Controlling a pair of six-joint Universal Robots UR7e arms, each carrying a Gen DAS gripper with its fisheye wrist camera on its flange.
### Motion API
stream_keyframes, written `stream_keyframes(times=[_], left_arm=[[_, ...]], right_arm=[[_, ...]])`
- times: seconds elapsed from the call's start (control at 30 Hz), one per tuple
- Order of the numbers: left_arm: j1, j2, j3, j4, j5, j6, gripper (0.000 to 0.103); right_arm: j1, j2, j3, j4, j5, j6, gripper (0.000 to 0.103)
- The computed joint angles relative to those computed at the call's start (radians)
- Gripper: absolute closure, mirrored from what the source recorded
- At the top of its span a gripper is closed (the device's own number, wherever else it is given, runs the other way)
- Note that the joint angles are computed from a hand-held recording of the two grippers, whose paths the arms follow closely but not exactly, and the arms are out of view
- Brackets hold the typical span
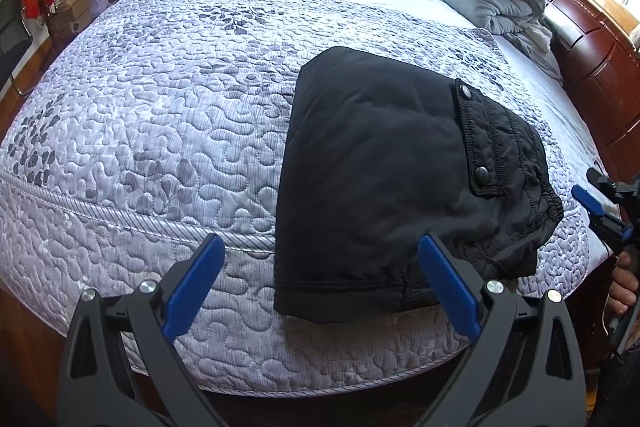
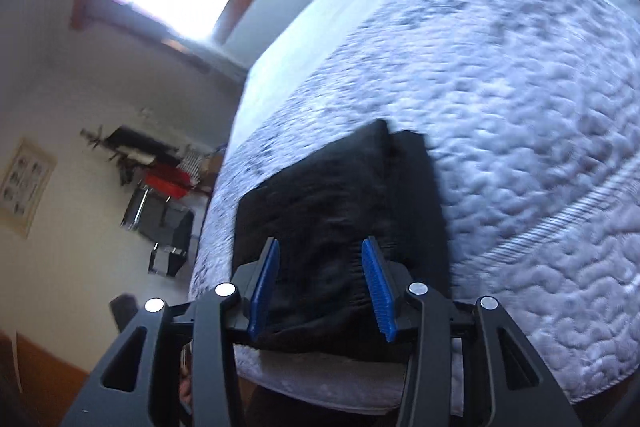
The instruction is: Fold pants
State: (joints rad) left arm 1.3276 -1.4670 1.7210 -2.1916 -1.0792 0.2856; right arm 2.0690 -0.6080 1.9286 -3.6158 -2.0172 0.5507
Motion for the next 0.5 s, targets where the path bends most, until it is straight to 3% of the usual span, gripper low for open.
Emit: stream_keyframes(times=[0.2,0.27,0.37,0.5], left_arm=[[0.004,-0.003,0.003,-0.001,0.004,0.000,0.006],[0.006,-0.003,0.002,-0.005,0.009,-0.003,0.006],[0.008,-0.002,0.003,-0.015,0.014,0.002,0.006],[0.001,-0.008,0.016,-0.045,0.021,0.017,0.006]], right_arm=[[0.017,0.032,-0.105,0.186,-0.012,-0.008,0.059],[0.016,0.038,-0.111,0.214,-0.027,0.021,0.061],[0.011,0.048,-0.114,0.248,-0.051,0.064,0.073],[-0.007,0.054,-0.100,0.251,-0.050,0.085,0.076]])
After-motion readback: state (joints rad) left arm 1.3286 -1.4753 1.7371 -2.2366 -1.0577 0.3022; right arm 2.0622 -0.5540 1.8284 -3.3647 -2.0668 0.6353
